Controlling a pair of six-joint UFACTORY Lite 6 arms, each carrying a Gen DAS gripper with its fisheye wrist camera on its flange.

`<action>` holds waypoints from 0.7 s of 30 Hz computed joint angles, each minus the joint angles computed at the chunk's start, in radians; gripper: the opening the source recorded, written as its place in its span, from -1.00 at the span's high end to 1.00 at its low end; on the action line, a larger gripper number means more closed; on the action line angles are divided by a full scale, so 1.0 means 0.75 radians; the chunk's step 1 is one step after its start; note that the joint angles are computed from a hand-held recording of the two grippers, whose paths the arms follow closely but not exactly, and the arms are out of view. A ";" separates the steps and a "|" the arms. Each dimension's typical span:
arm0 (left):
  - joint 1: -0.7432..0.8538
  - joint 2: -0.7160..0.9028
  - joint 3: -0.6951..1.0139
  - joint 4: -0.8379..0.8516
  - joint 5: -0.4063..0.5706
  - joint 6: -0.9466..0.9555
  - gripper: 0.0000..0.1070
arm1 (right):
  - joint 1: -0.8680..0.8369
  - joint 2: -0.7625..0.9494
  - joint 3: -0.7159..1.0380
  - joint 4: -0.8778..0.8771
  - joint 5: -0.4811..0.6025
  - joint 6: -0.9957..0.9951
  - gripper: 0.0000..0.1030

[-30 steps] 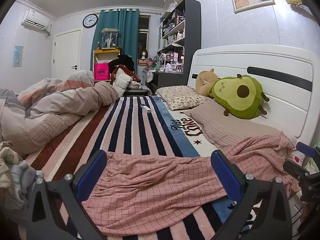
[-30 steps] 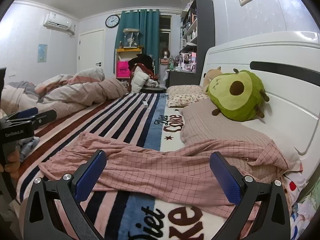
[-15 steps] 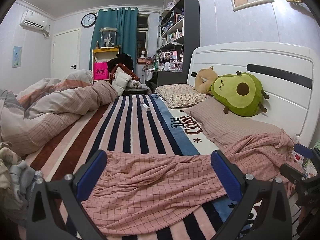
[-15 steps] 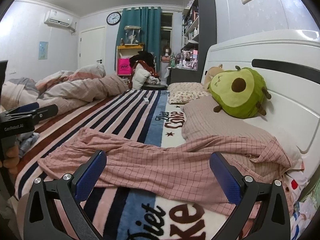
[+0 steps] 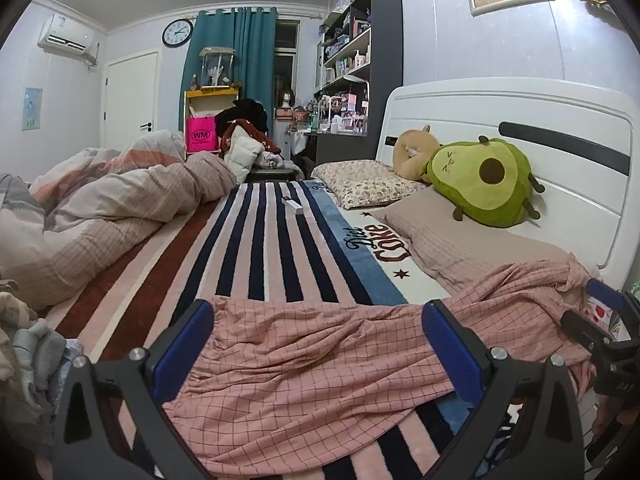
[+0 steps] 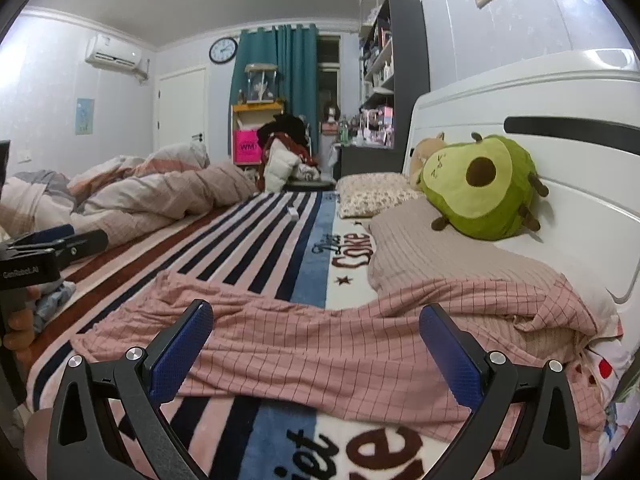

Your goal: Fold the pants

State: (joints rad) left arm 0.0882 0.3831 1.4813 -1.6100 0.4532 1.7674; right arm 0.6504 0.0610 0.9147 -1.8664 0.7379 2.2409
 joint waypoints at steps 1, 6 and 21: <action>-0.001 0.010 0.007 -0.002 -0.003 0.002 -0.91 | -0.001 0.008 0.003 -0.006 0.006 0.000 -0.99; 0.006 0.073 0.068 0.039 0.014 -0.040 -0.91 | -0.022 0.079 0.078 0.076 0.002 -0.098 -0.99; 0.186 0.405 0.175 0.318 0.191 -0.284 -0.91 | -0.381 -0.008 -0.276 -0.471 -0.375 0.573 -0.95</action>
State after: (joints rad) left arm 0.2280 0.6865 1.6125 -1.3714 0.5962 1.5541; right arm 0.3643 0.0551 0.7076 -2.2197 0.4566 2.6704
